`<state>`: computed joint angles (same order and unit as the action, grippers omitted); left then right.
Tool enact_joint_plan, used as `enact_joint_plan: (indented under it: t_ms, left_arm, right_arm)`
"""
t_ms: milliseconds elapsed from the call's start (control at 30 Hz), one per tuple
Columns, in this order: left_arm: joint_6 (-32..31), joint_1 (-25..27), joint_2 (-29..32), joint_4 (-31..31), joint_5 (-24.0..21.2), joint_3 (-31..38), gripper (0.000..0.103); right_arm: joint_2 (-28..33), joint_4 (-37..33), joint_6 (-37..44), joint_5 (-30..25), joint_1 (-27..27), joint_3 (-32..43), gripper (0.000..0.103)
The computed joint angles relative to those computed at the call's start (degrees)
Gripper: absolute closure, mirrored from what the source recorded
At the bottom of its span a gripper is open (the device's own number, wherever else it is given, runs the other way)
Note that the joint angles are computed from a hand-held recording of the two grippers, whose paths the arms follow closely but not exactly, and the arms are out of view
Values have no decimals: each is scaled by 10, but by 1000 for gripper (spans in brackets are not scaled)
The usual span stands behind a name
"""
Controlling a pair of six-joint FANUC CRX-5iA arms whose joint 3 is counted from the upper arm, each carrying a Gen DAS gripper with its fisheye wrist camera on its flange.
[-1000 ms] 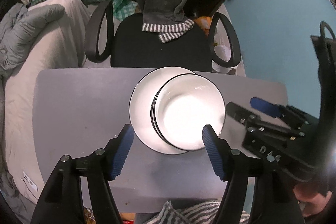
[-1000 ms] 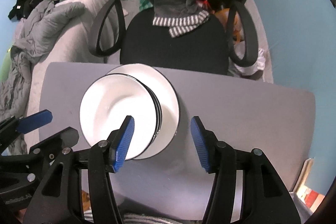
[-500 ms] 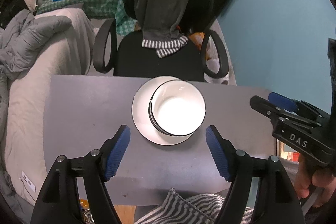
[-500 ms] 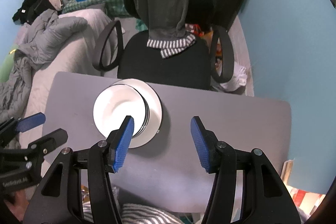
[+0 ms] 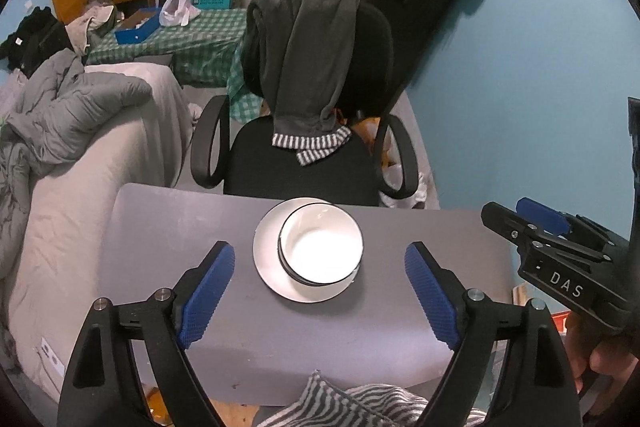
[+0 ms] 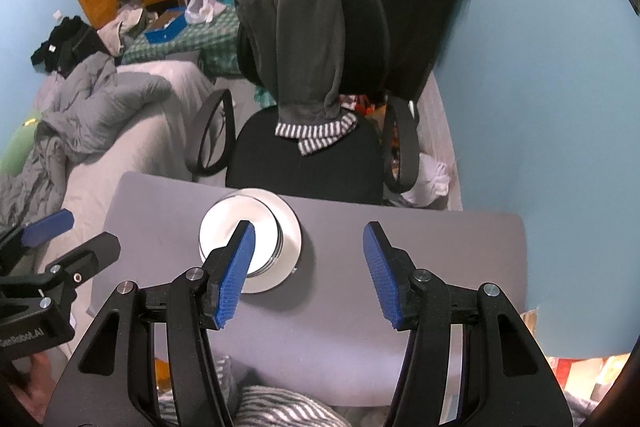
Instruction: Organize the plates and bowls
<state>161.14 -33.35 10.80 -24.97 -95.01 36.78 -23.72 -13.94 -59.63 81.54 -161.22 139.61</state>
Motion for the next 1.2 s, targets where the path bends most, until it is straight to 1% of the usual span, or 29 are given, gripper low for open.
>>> enact_joint_plan:
  t_ms: [133,267,333,467,500,633,767,900,1200]
  left_arm:
    - [-8,-11,8,-13,-21,22,14]
    - [-18,-24,17,-32,-44,44,9]
    - [-20,-30,18,-42,-50,49,9]
    - [-19,-32,17,-49,-46,44,8]
    - [-20,-30,20,-47,-52,47,8]
    - [-23,-24,20,-35,-46,41,8]
    - [-26,-25,21,-39,-48,46,8]
    - [-33,-18,24,-24,-42,46,8]
    - [-35,-19,31,-28,-43,57,8]
  right_arm:
    - [13,3,0,-14,0,16,48]
    - [26,3,1,-25,-1,33,48]
    - [28,1,2,-26,-3,36,48]
    - [26,-1,-4,-24,-4,37,48]
    - [28,-1,-4,-25,-4,39,48]
    - [26,-1,-8,-26,-5,38,48]
    - [27,-1,-7,-30,-5,40,48]
    - [32,-3,-6,-34,-5,46,48]
    - [30,-8,-3,-34,-6,46,48]
